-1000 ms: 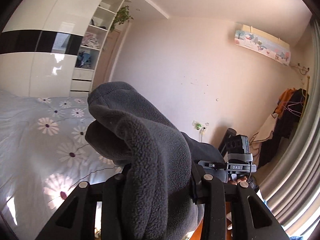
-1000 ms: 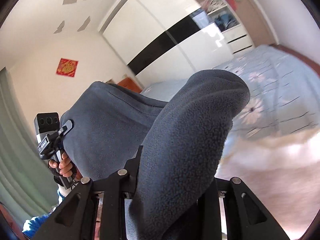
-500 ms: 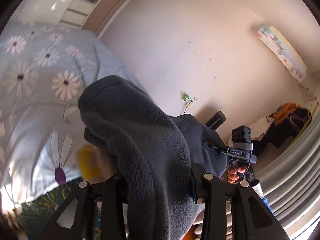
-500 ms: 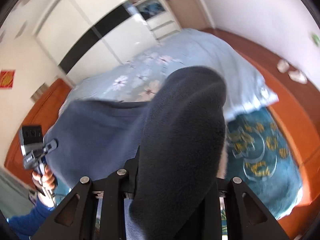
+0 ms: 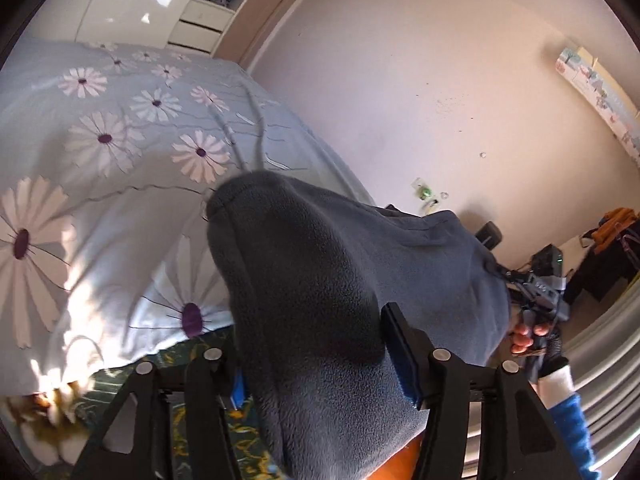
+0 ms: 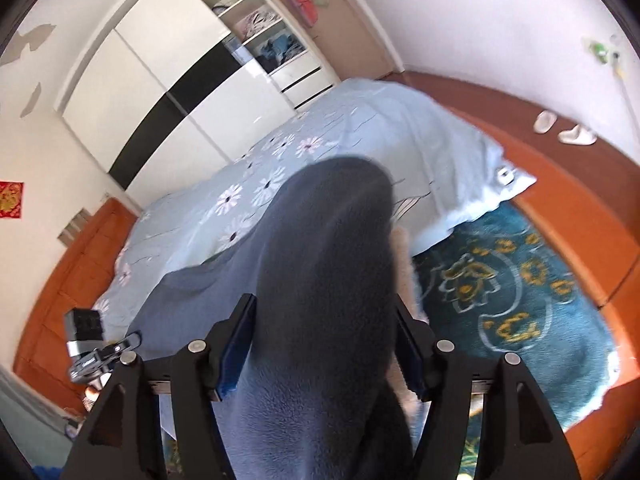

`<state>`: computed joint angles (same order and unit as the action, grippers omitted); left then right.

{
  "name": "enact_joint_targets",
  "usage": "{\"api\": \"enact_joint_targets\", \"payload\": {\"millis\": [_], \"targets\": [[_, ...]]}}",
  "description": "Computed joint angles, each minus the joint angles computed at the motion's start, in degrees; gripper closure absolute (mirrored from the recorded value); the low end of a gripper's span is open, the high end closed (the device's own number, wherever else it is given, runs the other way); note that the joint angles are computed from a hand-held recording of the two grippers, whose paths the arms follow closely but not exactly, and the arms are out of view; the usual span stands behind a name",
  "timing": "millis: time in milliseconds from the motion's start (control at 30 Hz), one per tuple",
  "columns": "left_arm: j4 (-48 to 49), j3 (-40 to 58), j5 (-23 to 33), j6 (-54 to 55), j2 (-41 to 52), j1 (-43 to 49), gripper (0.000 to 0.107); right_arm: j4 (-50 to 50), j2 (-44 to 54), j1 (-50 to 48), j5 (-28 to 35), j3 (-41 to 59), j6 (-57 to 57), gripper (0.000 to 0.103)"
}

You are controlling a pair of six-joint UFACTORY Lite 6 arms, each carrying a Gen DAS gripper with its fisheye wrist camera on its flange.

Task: Fold clothes
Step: 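Lift the grey hoodie bundle with both grippers and carry it toward the clothes stack, then lower the hoodie onto the stack of folded clothes with both grippers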

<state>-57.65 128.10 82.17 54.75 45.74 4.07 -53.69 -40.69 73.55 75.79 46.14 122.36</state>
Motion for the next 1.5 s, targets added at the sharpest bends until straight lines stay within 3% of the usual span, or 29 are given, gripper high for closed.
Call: {"api": "enact_joint_targets", "payload": {"millis": [133, 200, 367, 433, 567, 800, 1000, 1133, 1300, 1500], "targets": [[-1.3, -10.1, -8.6, 6.1, -10.4, 3.8, 0.040, 0.0, 10.2, 13.8, 24.0, 13.1, 6.5, 0.037], [-3.5, -15.0, -9.3, 10.2, -15.7, 4.9, 0.037, -1.2, 17.8, 16.4, 29.6, 20.5, 3.6, 0.037], [-2.3, -29.7, -13.0, 21.0, -28.3, 0.0, 0.035, 0.3, 36.0, 7.6, 21.0, 39.0, -19.8, 0.037], [0.0, -34.6, -15.2, 22.9, -30.7, -2.9, 0.035, 5.4, 37.9, 3.1, 16.7, 38.9, -23.9, 0.037], [3.2, -42.0, -20.6, 25.4, -32.8, -7.9, 0.035, 13.1, 32.5, -5.5, 6.9, 25.3, -23.0, 0.037], [4.5, -44.2, -25.2, 23.3, -33.5, -11.9, 0.033, 10.0, 19.4, -9.9, -2.6, 8.2, -15.1, 0.037], [4.8, -43.1, -22.4, 20.9, -33.1, -10.9, 0.033, 9.7, 19.7, -8.7, -0.9, 9.1, -12.9, 0.037], [2.5, -42.9, -17.0, 20.2, -35.4, -7.2, 0.032, 6.7, 23.5, -2.1, 4.9, 13.7, -9.2, 0.036], [0.4, -48.8, -17.8, 22.9, -41.7, -4.9, 0.031, 5.6, 32.1, 6.2, 13.9, 22.3, -4.3, 0.036], [-1.2, -60.6, -22.9, 27.9, -49.8, -3.1, 0.019, 6.0, 46.4, 14.1, 19.7, 34.5, 1.1, 0.035]]}}
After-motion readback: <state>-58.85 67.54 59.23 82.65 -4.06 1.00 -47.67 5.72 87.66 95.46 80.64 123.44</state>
